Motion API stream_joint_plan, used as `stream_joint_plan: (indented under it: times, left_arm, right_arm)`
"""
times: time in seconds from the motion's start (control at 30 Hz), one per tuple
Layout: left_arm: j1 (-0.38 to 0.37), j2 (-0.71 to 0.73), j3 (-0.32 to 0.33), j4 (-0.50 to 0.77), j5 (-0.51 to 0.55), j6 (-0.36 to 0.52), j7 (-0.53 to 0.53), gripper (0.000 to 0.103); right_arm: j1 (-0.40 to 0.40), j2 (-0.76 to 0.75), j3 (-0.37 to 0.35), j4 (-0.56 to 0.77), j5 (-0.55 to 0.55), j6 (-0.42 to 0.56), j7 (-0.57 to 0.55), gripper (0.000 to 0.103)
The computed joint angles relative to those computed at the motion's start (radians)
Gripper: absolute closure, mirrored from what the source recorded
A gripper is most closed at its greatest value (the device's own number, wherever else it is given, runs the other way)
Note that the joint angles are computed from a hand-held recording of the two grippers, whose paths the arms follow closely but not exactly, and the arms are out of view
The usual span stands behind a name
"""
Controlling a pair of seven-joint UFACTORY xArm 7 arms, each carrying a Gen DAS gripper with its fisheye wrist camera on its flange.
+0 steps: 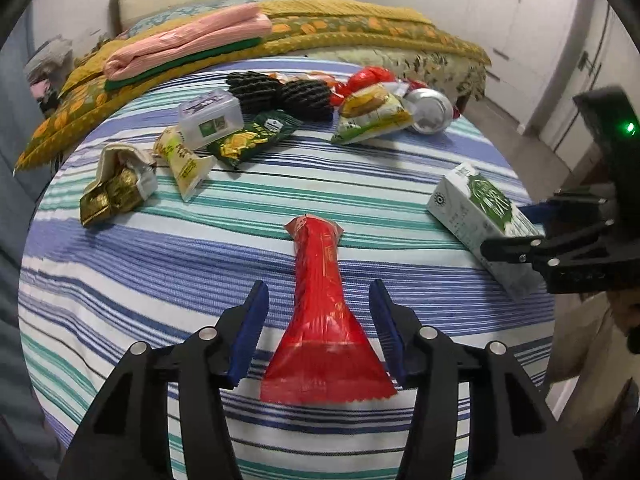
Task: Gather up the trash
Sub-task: 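Carry both items to the blue wastebasket and open both tools to drop them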
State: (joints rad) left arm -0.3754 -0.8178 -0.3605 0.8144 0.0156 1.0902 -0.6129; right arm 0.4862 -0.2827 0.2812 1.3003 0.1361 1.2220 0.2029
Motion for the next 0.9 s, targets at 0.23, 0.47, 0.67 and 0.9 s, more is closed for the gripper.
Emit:
stream_joint_plan:
  times: [0.23, 0.47, 0.67, 0.9]
  left_arm:
    - [0.016, 0.088, 0.010, 0.051, 0.035, 0.025, 0.056, 0.051]
    - [0.023, 0.124, 0.008, 0.074, 0.059, 0.032, 0.056, 0.088]
    - [0.014, 0.127, -0.018, 0.136, 0.030, -0.029, -0.011, 0.091]
    - [-0.014, 0.365, -0.147, 0.344, 0.059, -0.178, -0.122, 0.092]
  right_arm:
    - [0.003, 0.058, 0.013, 0.061, -0.042, 0.017, 0.023, 0.035]
    - [0.003, -0.008, -0.019, 0.010, 0.008, -0.044, 0.005, 0.055]
    - [-0.035, -0.120, -0.075, -0.049, 0.068, -0.069, -0.052, 0.055]
    - [-0.170, -0.291, -0.182, -0.186, 0.042, -0.067, -0.111, 0.055]
